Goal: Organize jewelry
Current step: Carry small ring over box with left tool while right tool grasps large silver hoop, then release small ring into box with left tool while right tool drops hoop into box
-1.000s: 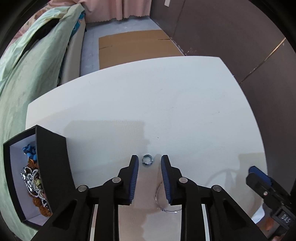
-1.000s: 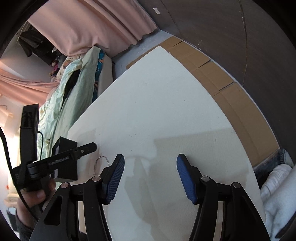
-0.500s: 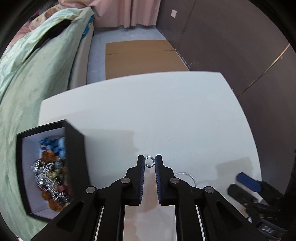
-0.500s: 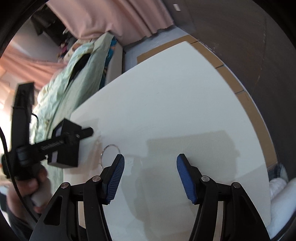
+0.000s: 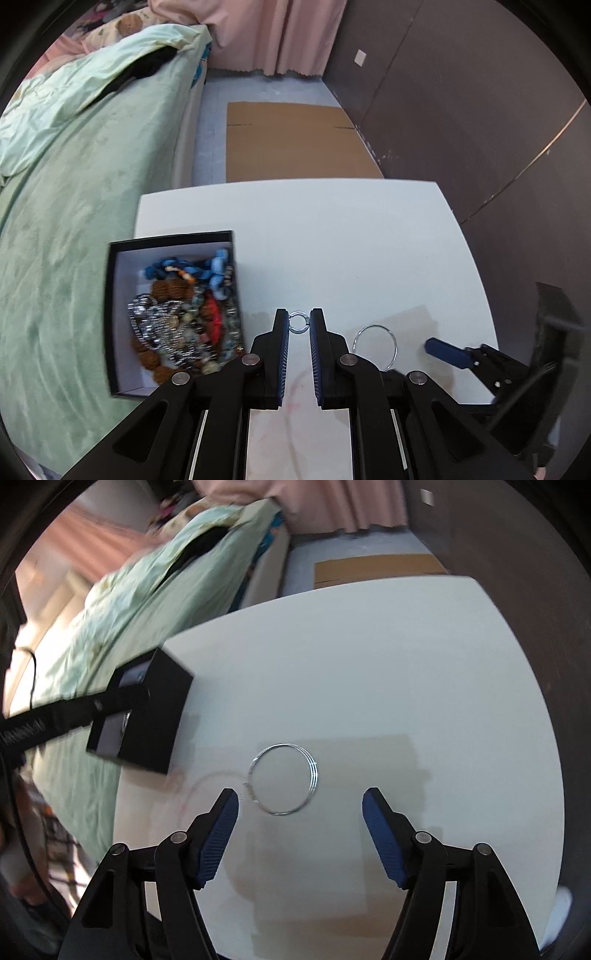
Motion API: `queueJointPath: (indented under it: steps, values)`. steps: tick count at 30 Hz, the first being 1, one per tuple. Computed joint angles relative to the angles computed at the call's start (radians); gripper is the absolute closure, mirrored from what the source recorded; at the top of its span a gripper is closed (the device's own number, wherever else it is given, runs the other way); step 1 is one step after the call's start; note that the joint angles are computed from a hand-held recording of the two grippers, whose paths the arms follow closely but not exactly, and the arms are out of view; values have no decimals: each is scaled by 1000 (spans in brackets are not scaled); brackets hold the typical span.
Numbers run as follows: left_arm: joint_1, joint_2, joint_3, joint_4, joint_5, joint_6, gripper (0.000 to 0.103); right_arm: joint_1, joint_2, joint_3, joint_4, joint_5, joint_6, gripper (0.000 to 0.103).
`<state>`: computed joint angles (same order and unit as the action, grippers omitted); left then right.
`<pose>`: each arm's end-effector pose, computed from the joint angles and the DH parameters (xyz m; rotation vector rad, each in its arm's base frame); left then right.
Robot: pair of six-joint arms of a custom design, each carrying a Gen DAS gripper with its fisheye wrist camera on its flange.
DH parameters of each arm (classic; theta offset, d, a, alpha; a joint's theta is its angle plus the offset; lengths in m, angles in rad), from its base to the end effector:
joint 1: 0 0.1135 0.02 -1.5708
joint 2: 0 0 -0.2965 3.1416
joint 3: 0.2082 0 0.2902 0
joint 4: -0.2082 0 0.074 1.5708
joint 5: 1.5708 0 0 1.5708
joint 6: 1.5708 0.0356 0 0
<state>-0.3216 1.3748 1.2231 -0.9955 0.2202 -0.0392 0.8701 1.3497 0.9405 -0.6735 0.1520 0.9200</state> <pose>0.2790 -0.1012 0.3216 0.4495 2.7001 -0.4032 0.1914 0.2186 0.2484 0.1182 2.6907 0.3949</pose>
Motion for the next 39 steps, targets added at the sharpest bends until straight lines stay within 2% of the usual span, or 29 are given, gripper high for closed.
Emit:
queueJointPath:
  steps: [9,16,17,19,22,26,30,31,32,33,34,35,36,39]
  values:
    - [99,-48,26,-50,34,67,91,19,126,107,-89,38,-81,33]
    - [198,-68,21,-76,68,125,91,49,220,200,-205,91,-110,33]
    - [210,-68,20,-79,72,131,91,52,225,208,-217,96,-109,36]
    - [233,-66,19,-83,79,144,91,52,215,208,-227,100,-113,51]
    - [252,-64,15,-85,83,154,91,34,184,187,-209,58,-110,53]
    - [270,-56,11,-78,74,160,91,24,149,187,-199,42,-99,54]
    - [289,-25,18,-98,105,161,90,29,111,211,-212,52,-91,54]
    - [296,-19,19,-101,113,157,88,30,103,220,-217,55,-91,54]
    - [304,-12,21,-104,118,154,78,30,103,228,-216,56,-92,54]
    - [310,-13,19,-102,118,148,55,33,95,242,-222,60,-92,54]
    - [317,-20,12,-92,115,140,43,31,99,262,-228,61,-100,54]
    - [328,-33,1,-77,120,137,24,28,105,277,-228,63,-107,54]
    - [337,-45,-6,-67,128,138,19,33,110,297,-233,67,-108,54]
    - [371,-58,-3,-71,141,154,20,40,124,342,-220,63,-118,54]
